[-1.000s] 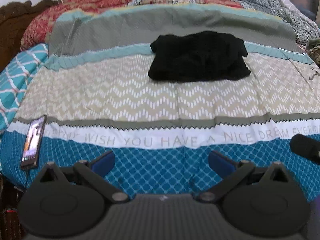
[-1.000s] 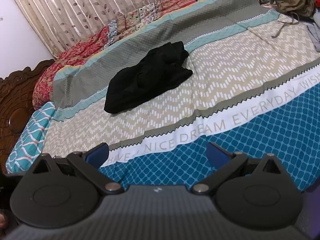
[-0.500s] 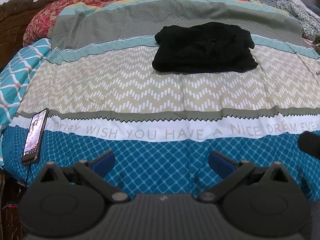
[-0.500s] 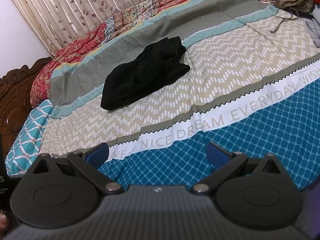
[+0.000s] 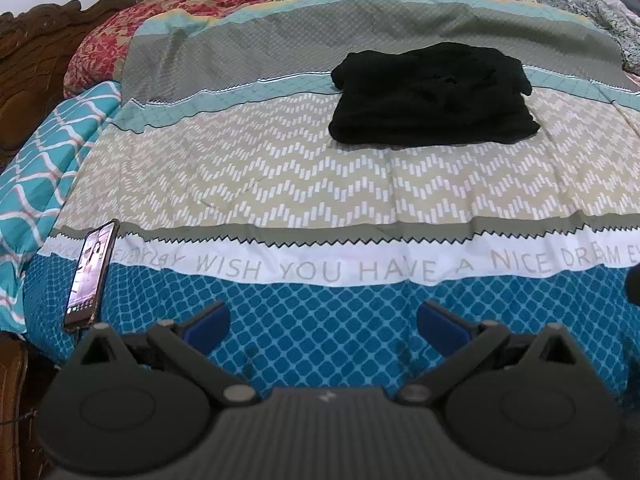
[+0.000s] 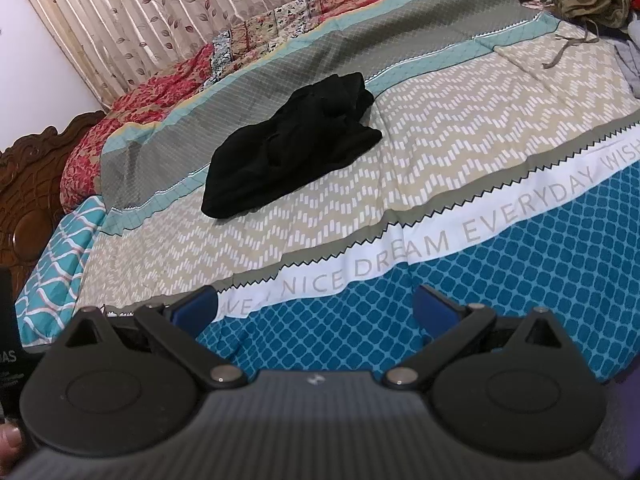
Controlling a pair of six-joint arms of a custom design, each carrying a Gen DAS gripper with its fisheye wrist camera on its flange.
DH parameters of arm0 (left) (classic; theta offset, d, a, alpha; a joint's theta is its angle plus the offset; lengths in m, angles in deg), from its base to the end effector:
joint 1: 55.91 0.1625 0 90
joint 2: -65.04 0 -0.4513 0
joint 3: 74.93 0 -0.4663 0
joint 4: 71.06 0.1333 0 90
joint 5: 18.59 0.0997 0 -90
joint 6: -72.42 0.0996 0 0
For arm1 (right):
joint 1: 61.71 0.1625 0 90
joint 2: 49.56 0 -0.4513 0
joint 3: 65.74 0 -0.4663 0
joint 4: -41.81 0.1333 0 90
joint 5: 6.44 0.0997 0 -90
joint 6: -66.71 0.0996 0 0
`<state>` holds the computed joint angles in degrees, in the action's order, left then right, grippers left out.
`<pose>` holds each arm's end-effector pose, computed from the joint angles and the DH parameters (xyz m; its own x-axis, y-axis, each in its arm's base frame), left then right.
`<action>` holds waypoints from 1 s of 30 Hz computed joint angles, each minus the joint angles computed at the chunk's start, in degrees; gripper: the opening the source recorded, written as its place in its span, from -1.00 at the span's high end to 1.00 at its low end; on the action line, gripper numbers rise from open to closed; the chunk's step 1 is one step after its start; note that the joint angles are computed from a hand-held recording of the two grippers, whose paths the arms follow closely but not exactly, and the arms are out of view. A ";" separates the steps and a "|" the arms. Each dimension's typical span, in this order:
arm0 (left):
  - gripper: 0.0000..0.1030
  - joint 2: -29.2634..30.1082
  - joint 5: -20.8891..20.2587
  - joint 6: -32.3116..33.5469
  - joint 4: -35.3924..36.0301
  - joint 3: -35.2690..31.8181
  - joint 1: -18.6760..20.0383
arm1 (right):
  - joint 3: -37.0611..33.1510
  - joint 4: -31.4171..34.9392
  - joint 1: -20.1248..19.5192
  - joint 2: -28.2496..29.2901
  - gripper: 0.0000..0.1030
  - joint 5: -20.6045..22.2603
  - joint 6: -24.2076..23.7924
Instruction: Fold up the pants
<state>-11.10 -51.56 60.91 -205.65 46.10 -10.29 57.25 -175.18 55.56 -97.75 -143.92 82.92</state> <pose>-0.2212 -0.5361 0.2168 -0.5177 0.2334 -0.8231 0.6083 0.7769 -0.1623 0.2995 -0.4503 0.0864 -0.9115 0.3518 0.2133 -0.0275 0.4652 -0.8848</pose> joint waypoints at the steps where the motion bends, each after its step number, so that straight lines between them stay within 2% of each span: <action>1: -1.00 -0.03 0.06 -0.03 0.09 0.00 0.05 | 0.03 0.14 -0.05 -0.04 -1.00 0.07 0.12; 15: -1.00 0.03 1.24 -0.04 -1.25 0.14 0.26 | 0.01 0.58 -0.16 -0.17 -1.00 0.34 0.31; 19: -1.00 -0.29 2.27 0.15 -4.32 0.51 0.12 | 0.01 0.54 -0.18 -0.15 -1.00 0.35 0.27; 22: -1.00 -0.53 3.31 2.06 -9.79 1.34 -0.32 | 0.01 0.45 -0.21 -0.13 -1.00 0.37 0.27; 27: -1.00 -1.04 2.47 6.28 -17.83 2.39 -1.00 | 0.01 0.53 -0.25 -0.16 -1.00 0.44 0.32; 30: -1.00 -1.36 2.38 5.92 -16.59 2.35 -1.28 | 0.01 0.52 -0.25 -0.15 -1.00 0.47 0.36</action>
<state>-12.47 -49.18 66.84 -222.24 48.45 -11.57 57.26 -174.67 55.31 -97.90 -143.45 83.28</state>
